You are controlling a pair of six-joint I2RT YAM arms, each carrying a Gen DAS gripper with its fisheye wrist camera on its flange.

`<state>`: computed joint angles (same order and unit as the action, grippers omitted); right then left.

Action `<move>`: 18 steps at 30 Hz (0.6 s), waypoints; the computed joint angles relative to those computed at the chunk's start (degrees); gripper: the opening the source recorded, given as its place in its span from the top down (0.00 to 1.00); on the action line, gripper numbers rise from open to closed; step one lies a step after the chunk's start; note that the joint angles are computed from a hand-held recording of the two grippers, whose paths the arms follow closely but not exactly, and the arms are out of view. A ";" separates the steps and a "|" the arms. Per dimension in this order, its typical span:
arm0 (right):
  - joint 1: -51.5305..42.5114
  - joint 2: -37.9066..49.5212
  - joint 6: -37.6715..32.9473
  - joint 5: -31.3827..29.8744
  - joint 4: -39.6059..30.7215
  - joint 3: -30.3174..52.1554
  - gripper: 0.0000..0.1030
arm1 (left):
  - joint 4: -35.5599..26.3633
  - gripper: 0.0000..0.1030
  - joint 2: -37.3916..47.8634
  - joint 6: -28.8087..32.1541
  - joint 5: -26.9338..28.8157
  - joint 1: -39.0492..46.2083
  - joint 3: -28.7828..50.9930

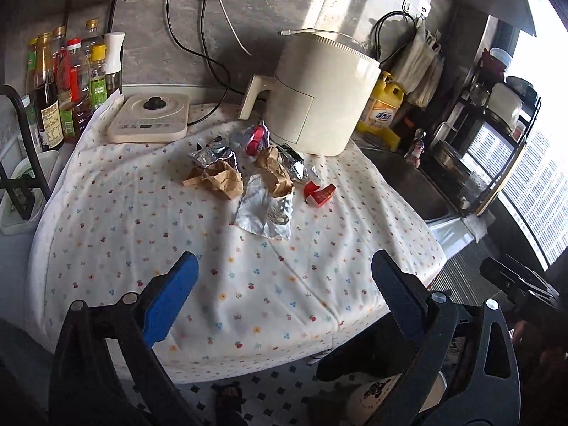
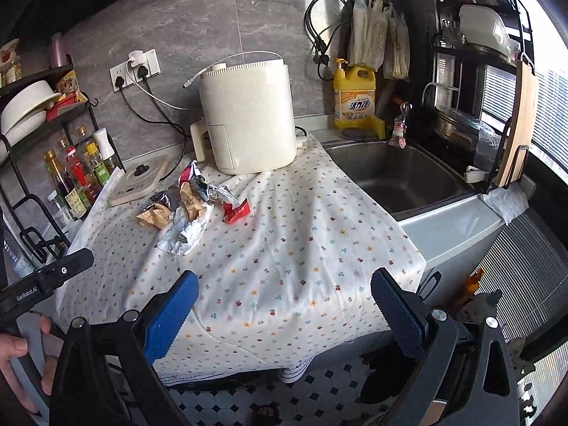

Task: Collect trash
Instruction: 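Move both tools back toward the trash on the counter, then grasp brown paper with the left tool while the right tool grasps a silver wrapper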

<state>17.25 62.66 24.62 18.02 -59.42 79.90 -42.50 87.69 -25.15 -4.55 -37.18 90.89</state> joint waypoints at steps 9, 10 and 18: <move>-0.32 10.87 3.00 -4.87 2.68 4.88 0.08 | 2.91 0.24 11.53 4.25 10.98 11.33 7.06; -0.36 11.79 3.30 -5.11 2.96 5.37 0.08 | 3.18 0.25 13.09 4.26 12.13 12.26 8.17; -1.68 18.89 4.71 -3.58 2.65 10.56 0.08 | 1.35 0.26 27.26 5.36 17.69 15.54 22.44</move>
